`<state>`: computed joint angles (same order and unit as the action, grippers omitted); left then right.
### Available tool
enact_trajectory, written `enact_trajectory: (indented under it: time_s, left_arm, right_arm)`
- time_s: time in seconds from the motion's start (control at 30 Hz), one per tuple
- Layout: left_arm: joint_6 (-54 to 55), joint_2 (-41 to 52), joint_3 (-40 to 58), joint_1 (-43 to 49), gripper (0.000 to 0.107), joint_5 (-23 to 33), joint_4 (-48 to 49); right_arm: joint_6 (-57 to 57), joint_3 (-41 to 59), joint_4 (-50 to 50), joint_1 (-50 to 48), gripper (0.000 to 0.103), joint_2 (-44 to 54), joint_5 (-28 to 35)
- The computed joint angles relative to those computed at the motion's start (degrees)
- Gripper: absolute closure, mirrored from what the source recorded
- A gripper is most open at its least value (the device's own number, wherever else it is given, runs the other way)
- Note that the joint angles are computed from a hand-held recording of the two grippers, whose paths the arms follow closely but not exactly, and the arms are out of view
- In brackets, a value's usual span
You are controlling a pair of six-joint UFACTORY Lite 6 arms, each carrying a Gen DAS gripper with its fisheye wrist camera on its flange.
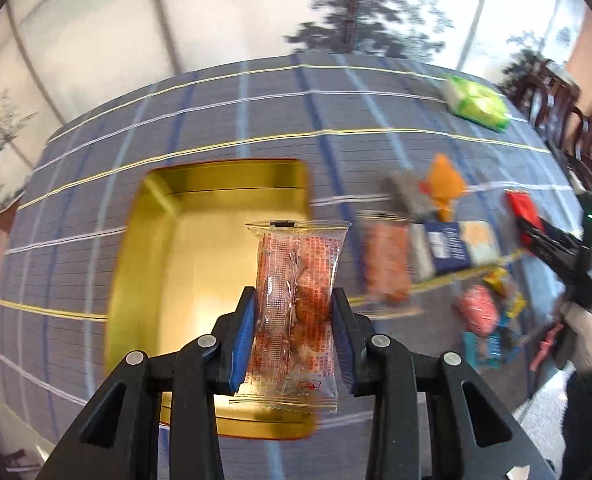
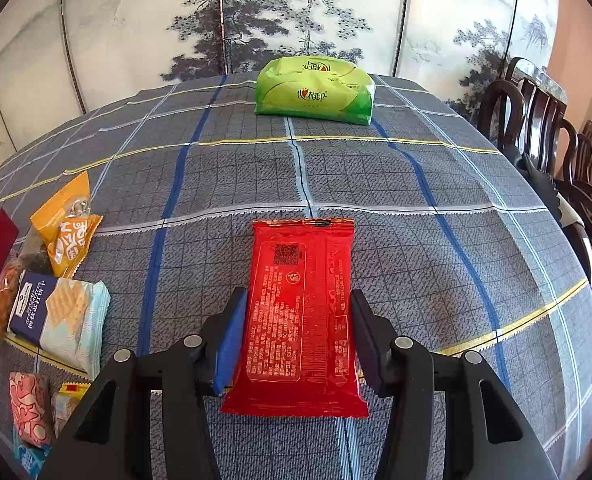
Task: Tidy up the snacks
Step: 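Lower the cracker bag into the gold tin and open the left gripper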
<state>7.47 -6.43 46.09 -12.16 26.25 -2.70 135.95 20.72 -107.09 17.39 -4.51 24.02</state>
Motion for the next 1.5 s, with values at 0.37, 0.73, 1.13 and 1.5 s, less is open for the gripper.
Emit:
enact_trajectory:
  time_s: [0.37,0.73,1.13,1.5]
  left_arm:
    - [3.32,12.66,0.82,12.53,0.075,-7.15,6.82]
    - [6.27,15.76,-1.8,14.58,0.074,-10.31,6.1]
    - [8.56,14.73,-3.85,15.59,0.07,-11.91,5.17]
    - [24.43,7.34,-7.42,17.3,0.053,-11.76,-10.29]
  right_arm:
    - [-0.23,0.27,0.24,-0.03,0.052,0.28,-0.15]
    - [-13.81,3.71,12.36,-2.78,0.051,1.29,-3.79]
    - [-21.84,6.4,24.2,-1.7,0.056,2.22,-2.87]
    - [-26.16,7.6,33.97,3.1,0.058,-0.63,2.44]
